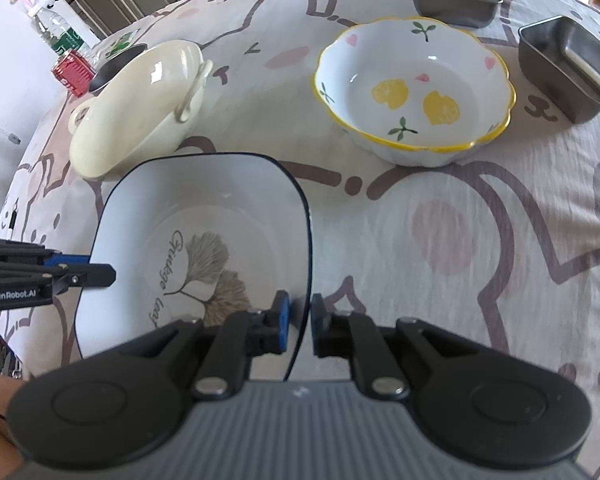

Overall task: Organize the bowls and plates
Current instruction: 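Lift the white plate with both grippers and carry it toward the cream bowl, then lower the white plate onto the tablecloth and open both grippers, then move both grippers to the cream two-handled bowl and grasp its rim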

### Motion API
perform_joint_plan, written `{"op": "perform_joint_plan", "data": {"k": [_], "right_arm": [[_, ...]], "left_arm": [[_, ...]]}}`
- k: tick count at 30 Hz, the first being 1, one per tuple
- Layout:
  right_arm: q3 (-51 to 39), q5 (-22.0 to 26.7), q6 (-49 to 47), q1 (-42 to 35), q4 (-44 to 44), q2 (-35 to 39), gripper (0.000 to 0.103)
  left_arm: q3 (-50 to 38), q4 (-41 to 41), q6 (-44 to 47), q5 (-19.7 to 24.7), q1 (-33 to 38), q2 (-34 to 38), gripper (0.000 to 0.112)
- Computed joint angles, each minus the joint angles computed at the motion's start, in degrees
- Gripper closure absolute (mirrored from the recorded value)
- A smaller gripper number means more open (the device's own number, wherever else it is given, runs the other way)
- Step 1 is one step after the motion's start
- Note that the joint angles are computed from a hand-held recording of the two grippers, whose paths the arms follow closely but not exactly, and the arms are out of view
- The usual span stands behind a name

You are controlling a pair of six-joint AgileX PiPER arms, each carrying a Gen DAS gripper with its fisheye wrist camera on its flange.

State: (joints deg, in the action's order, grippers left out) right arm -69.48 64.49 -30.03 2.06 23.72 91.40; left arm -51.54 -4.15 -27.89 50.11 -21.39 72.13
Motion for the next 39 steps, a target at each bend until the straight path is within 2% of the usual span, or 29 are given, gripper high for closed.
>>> {"op": "perform_joint_plan", "data": {"k": [7,12,15,17,23,25,27,34,39], "right_arm": [[0.7,1.0,-1.8,-1.7,1.0,-0.6,0.087],[1.9,0.9,-2.8,-2.3,0.6,-1.4,0.065],[2.9,0.7,-4.4,-3.4,1.2,-2.2,0.053],[3.5,0.1,-5.3,-3.8,1.2,-3.0,0.045],[4.9,-1.2,-8.5,-5.6,2.6,-4.6,0.018],[5.2,-1.7,-9.0,-5.9,3.1,-4.9,0.012],[5.4,-2.1,-9.3,-6.1,3.6,-5.1,0.0],[3.9,-0.8,-11.9,-6.5,6.8,-6.0,0.0],[2.9,-3.9,-12.9,-6.4,13.2,-7.2,0.0]], "left_arm": [[-0.1,0.1,-0.3,0.1,-0.8,0.3,0.089],[-0.3,-0.1,-0.5,0.5,-2.6,0.9,0.078],[-0.1,-0.3,-0.7,0.1,-3.5,1.2,0.062],[0.1,0.4,-1.8,-0.2,-4.1,1.0,0.041],[0.8,1.4,-2.6,-1.4,-4.4,-0.2,0.015],[1.1,2.0,-2.9,-1.5,-4.4,-0.7,0.013],[1.2,2.8,-3.5,-1.4,-4.6,-1.1,0.011],[1.1,2.2,-1.4,-1.2,-2.3,-4.3,0.009],[0.2,4.3,-1.7,-1.6,0.7,-7.8,0.009]]}}
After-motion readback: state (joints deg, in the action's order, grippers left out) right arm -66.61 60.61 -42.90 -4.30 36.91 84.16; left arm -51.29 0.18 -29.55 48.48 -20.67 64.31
